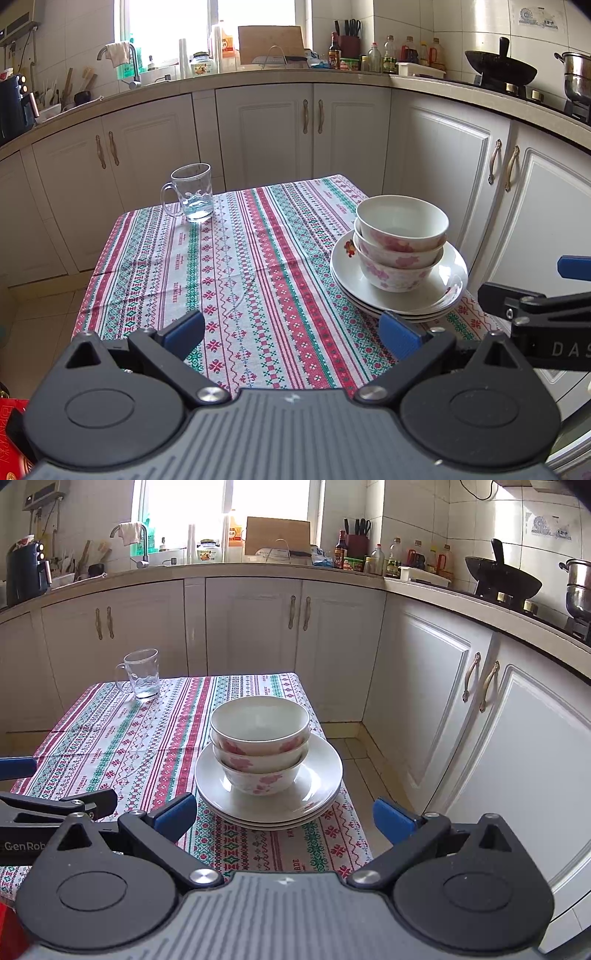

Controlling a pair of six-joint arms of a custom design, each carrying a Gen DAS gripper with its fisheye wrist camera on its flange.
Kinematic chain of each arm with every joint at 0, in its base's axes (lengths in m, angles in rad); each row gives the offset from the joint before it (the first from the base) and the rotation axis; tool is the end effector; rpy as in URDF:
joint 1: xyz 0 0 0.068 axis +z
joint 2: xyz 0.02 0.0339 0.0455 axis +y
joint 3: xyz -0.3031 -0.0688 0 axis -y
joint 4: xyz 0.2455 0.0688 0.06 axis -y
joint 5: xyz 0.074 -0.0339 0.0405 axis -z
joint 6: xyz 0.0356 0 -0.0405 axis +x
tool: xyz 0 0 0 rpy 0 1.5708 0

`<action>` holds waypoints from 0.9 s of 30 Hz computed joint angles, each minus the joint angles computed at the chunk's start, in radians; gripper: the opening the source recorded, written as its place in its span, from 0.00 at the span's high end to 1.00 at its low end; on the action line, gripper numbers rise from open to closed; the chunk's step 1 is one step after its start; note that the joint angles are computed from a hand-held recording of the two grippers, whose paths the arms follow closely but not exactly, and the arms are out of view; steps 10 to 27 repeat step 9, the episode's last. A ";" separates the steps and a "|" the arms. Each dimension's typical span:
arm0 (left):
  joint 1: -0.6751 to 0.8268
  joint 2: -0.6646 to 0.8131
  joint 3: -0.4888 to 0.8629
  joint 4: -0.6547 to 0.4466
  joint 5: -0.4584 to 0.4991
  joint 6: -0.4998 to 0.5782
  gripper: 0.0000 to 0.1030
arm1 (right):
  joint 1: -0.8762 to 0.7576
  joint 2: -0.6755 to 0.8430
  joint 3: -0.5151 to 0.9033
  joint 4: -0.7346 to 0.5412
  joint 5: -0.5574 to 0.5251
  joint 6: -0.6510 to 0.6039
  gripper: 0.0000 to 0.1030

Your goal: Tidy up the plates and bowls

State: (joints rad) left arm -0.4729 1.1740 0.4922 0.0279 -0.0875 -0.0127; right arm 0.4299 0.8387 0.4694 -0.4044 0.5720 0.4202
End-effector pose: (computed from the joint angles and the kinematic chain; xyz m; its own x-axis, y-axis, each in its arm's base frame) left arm 0.1956 -0.0966 0.2183 -0.5465 0.2654 -0.7943 0.3851 0.9219 0.0431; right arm 0.1374 0.0418 0.2336 -0.5793 0.1117 -0.8074 0.2605 0.9640 -0.0535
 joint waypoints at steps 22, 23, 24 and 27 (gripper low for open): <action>-0.010 0.008 0.006 -0.003 -0.008 -0.006 0.03 | -0.002 0.000 -0.001 0.001 -0.001 -0.001 0.00; -0.010 0.008 0.006 -0.003 -0.008 -0.006 0.03 | -0.002 0.000 -0.001 0.001 -0.001 -0.001 0.00; -0.010 0.008 0.006 -0.003 -0.008 -0.006 0.03 | -0.002 0.000 -0.001 0.001 -0.001 -0.001 0.00; -0.010 0.008 0.006 -0.003 -0.008 -0.006 0.03 | -0.002 0.000 -0.001 0.001 -0.001 -0.001 0.00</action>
